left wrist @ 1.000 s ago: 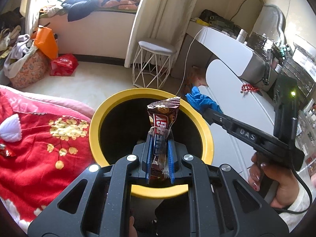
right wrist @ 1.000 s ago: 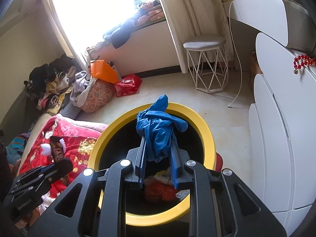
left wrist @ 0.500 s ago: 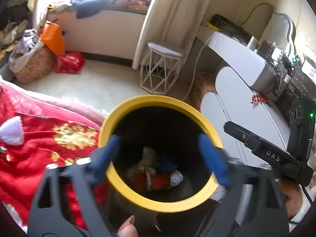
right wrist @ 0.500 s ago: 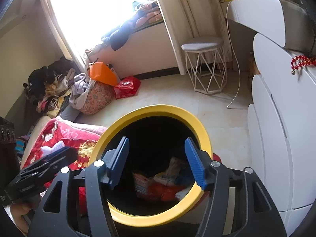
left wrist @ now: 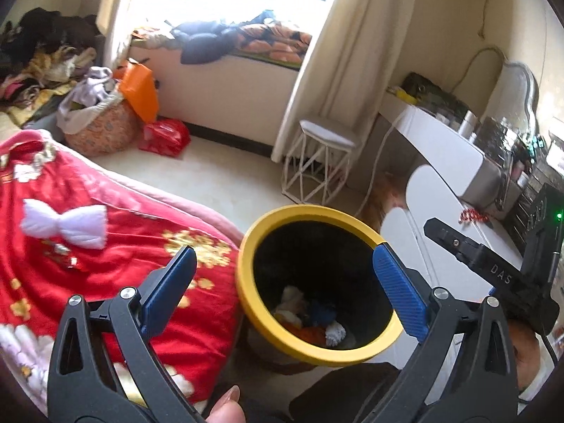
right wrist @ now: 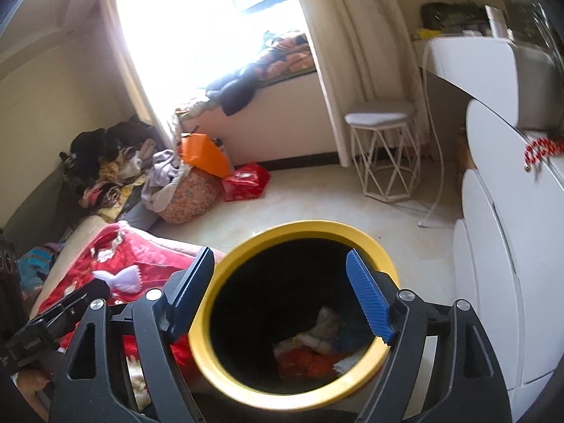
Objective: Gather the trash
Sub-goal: 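Move both open tools back over the white lace bow and red wrapper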
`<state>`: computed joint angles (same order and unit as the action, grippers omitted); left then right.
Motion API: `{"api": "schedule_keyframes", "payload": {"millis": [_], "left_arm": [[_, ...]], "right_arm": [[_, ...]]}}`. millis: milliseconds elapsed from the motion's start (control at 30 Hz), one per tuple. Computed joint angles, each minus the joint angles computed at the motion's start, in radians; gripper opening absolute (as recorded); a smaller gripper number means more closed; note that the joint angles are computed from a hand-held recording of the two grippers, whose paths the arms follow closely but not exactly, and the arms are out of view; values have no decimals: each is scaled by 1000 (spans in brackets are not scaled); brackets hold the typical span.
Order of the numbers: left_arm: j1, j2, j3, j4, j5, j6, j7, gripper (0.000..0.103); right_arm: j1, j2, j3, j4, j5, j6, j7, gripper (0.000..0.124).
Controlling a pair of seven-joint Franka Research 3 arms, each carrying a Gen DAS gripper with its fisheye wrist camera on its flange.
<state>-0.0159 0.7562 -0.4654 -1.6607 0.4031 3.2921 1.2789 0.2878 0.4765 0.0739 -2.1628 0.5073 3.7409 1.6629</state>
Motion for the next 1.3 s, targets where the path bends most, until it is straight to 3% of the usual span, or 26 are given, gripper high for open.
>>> {"api": "schedule_keyframes", "payload": {"millis": [267,767,1000,1167,1300], "left_arm": [[-85,-89,173,-91,-30,113,-100,92],[-163,-153,363,-192,-111,197,-192,92],[-168,-164,419,-227,-188,207,-202,92],[-135,-168,423,-243,-203,204,-215,92],[-100,-162,412,-244,-195,205,-228,92]], "right_arm": [[24,19,9,60,-43,-42,-44,75],[82,90,8,237,-65,-169,-146,75],[85,168,24,380,-125,-260,-170,75],[52,238,74,498,-180,-333,-174,75],[73,314,62,635,-197,-421,-183,75]]}}
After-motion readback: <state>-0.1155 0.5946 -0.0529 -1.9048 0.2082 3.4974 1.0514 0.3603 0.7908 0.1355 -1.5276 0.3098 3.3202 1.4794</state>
